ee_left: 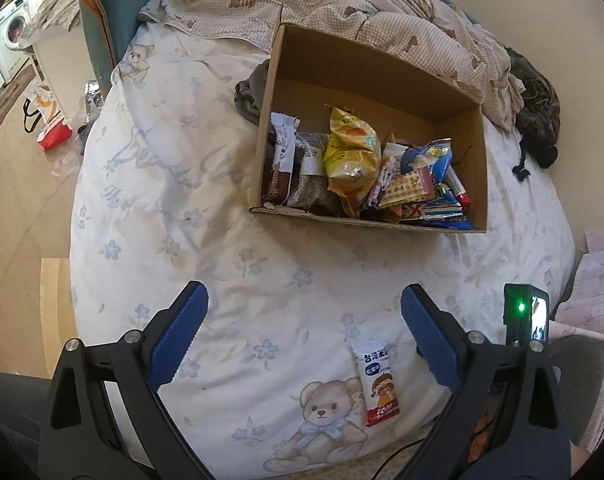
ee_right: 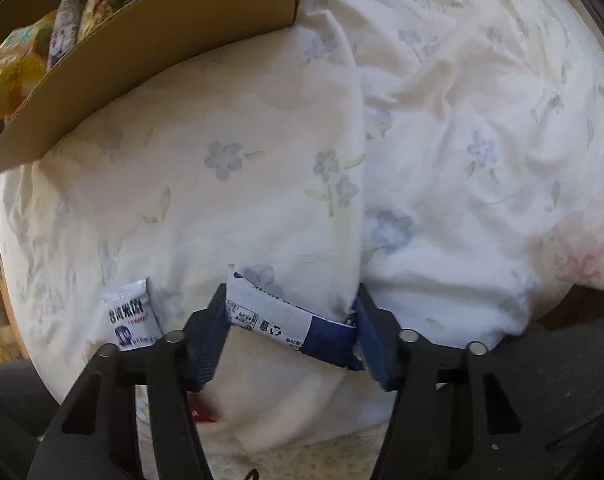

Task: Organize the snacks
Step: 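Grasp the white-blue stick snack with the right gripper while the left grasps the rice cake packet, then carry both held snacks over the box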

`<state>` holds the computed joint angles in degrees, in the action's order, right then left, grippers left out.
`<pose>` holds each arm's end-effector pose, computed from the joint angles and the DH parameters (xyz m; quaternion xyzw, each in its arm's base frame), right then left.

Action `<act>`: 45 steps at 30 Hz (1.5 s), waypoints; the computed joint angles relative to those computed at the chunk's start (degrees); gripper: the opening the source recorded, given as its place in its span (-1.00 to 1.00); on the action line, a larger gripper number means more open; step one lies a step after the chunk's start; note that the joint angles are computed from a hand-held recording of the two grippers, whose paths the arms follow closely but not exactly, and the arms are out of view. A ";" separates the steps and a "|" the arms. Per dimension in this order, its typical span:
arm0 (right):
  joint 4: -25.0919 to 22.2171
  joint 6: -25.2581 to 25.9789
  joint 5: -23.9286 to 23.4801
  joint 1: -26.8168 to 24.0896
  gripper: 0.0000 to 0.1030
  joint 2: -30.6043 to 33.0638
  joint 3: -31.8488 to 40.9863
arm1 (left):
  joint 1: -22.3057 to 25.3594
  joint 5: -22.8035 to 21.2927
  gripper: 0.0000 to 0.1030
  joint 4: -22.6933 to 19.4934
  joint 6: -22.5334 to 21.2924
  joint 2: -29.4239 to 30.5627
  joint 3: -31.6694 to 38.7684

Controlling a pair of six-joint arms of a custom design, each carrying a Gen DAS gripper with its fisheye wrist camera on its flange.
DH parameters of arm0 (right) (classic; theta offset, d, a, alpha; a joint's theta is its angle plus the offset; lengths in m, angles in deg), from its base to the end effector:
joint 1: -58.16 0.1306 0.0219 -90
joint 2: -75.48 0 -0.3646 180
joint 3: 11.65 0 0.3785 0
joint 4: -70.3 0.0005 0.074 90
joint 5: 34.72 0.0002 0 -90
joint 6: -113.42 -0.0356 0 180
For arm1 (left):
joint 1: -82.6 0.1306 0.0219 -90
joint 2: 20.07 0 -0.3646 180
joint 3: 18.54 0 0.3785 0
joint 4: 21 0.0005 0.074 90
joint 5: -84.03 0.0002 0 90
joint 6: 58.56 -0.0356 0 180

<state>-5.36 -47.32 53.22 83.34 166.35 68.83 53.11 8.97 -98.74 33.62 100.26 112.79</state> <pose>0.3681 0.1739 0.3176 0.3863 0.9215 0.0376 0.0097 0.5351 -0.3137 0.4179 0.2547 0.9375 -0.1770 0.1575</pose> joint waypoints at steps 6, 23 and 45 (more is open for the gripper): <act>-4.50 4.04 5.50 -1.37 0.04 -0.07 2.50 | -0.11 0.19 0.86 0.14 -0.40 -0.28 -0.06; 18.52 4.14 4.21 -4.60 0.04 -15.90 -3.62 | -7.43 -8.39 0.85 -2.04 0.61 -3.47 -12.51; 27.19 0.96 0.06 -6.76 0.05 -18.63 -8.59 | -14.35 -12.66 -0.47 -2.38 -4.10 -2.95 -16.51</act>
<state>21.82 -46.36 53.27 76.58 147.72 60.25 38.76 -3.69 -101.12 29.51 97.31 96.27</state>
